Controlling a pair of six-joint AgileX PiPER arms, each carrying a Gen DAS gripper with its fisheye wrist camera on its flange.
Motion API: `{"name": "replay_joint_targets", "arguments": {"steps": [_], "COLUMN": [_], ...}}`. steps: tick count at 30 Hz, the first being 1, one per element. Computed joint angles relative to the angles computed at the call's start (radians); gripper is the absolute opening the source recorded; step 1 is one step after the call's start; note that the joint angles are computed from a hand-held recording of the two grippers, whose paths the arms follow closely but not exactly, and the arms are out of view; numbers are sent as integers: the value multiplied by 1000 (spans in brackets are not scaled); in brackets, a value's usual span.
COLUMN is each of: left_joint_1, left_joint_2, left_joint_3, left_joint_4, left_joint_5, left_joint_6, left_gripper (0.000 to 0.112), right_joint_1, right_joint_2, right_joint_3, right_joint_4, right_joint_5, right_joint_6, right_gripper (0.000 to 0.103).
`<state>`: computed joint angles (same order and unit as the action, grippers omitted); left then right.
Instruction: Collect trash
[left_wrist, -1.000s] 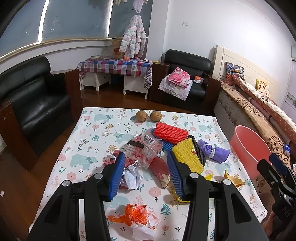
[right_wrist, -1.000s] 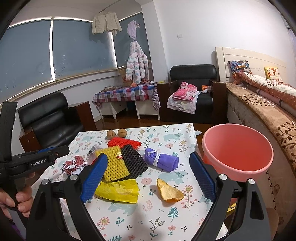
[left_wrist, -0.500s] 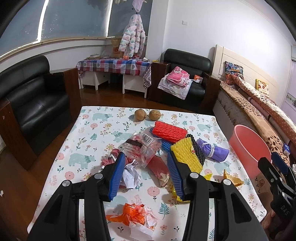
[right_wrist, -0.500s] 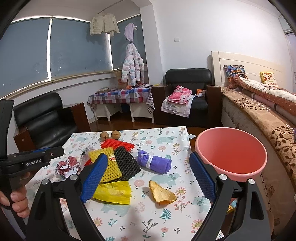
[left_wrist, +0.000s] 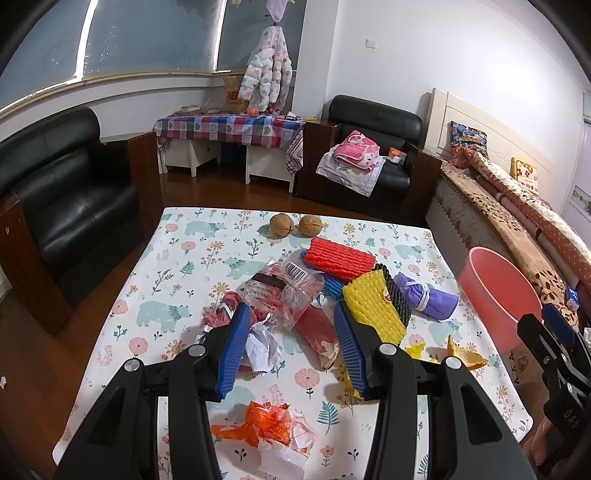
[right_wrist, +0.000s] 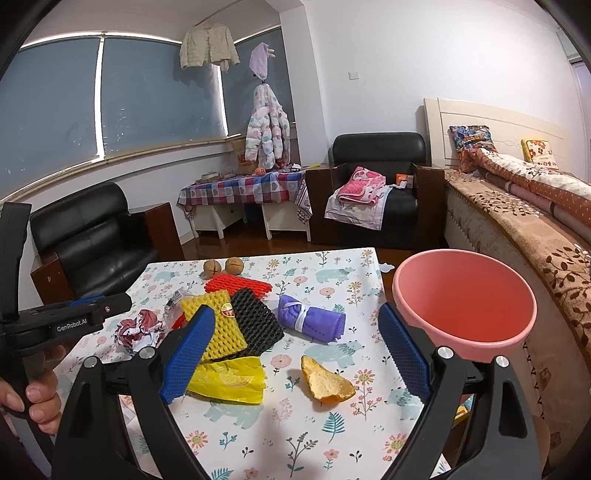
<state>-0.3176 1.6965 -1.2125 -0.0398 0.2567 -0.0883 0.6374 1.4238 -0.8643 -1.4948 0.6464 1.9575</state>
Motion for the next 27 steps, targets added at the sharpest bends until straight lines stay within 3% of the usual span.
{"name": "replay_joint_targets", "arguments": {"steps": [27], "left_joint_1": [14], "left_joint_2": [8], "left_joint_3": [-4], "left_joint_4": [-25], "left_joint_5": [13], "left_joint_6": [24], "left_gripper": [47], "right_joint_1": [0], "right_joint_2": [6], "right_joint_3": [0], "right_joint_4": [23], "right_joint_5": [2], "right_joint_6": [-11], "right_gripper": [90]}}
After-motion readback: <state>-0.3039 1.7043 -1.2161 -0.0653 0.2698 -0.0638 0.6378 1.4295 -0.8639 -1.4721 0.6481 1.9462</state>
